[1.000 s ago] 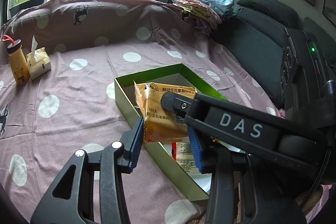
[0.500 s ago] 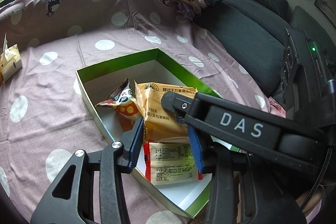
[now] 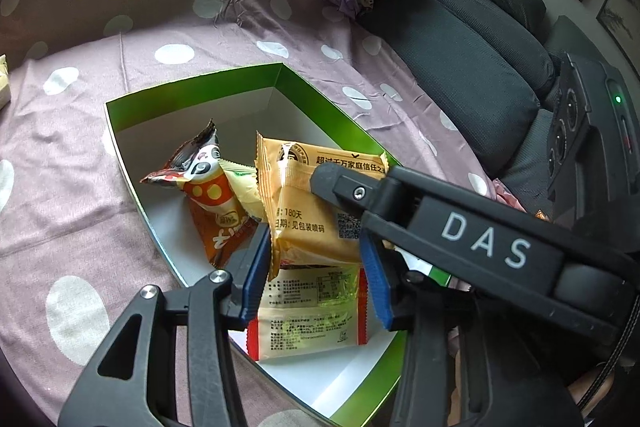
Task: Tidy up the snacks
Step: 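Lower the orange cake pack into the box and open the right tool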
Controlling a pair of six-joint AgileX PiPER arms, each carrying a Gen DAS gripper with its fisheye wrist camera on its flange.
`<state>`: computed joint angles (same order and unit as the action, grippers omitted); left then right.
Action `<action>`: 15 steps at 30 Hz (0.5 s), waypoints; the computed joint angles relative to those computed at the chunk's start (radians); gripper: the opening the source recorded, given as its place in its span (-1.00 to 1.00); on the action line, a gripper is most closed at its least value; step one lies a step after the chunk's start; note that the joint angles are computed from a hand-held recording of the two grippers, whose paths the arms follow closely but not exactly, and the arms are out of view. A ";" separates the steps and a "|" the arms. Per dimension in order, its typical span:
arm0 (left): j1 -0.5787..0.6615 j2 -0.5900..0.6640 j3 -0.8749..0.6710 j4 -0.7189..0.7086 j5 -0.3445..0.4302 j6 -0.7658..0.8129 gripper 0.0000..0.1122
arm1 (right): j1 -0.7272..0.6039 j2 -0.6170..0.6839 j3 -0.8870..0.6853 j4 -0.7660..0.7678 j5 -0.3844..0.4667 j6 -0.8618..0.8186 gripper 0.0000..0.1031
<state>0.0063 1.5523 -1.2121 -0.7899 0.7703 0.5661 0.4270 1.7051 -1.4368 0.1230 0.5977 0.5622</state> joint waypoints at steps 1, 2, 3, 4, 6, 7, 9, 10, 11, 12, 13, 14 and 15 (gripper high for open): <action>0.000 0.002 -0.001 -0.001 0.003 -0.002 -0.20 | -0.001 -0.001 0.001 -0.002 0.000 0.002 -0.02; -0.003 0.003 -0.002 0.001 0.006 -0.008 -0.20 | -0.003 -0.002 0.003 -0.004 0.001 0.005 -0.02; -0.005 0.004 -0.002 0.002 0.006 -0.013 -0.18 | -0.003 -0.002 0.003 -0.009 0.003 0.012 -0.02; -0.005 0.005 -0.004 0.002 0.007 -0.014 -0.18 | -0.004 -0.003 0.003 -0.015 0.006 0.020 -0.02; -0.007 0.004 -0.003 0.002 0.008 -0.017 -0.14 | -0.004 -0.003 0.002 -0.027 0.010 0.030 -0.02; -0.007 0.007 -0.005 0.006 0.012 -0.021 -0.11 | -0.003 -0.004 0.002 -0.029 0.011 0.033 -0.02; -0.010 0.006 -0.007 0.025 0.009 -0.040 -0.02 | -0.003 -0.004 0.000 -0.033 0.014 0.038 -0.02; -0.010 0.001 -0.002 0.026 0.003 -0.040 0.04 | -0.002 -0.007 0.003 -0.044 0.014 0.049 -0.02; -0.011 -0.004 0.000 0.031 0.002 -0.041 0.08 | 0.003 -0.013 0.006 -0.069 0.011 0.069 -0.02; -0.011 -0.011 0.002 0.040 0.002 -0.047 0.13 | 0.011 -0.018 0.007 -0.112 0.013 0.104 -0.02; -0.007 -0.022 0.010 0.040 0.001 -0.049 0.21 | 0.021 -0.025 0.008 -0.160 0.016 0.139 -0.02; -0.004 -0.034 0.017 0.037 0.000 -0.049 0.25 | 0.029 -0.033 0.011 -0.195 0.019 0.159 -0.02; 0.001 -0.050 0.027 0.030 0.000 -0.041 0.31 | 0.035 -0.043 0.018 -0.220 0.017 0.174 -0.02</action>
<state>0.0073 1.5025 -1.1855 -0.7596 0.7703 0.5253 0.4616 1.6623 -1.4190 -0.0965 0.6152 0.7357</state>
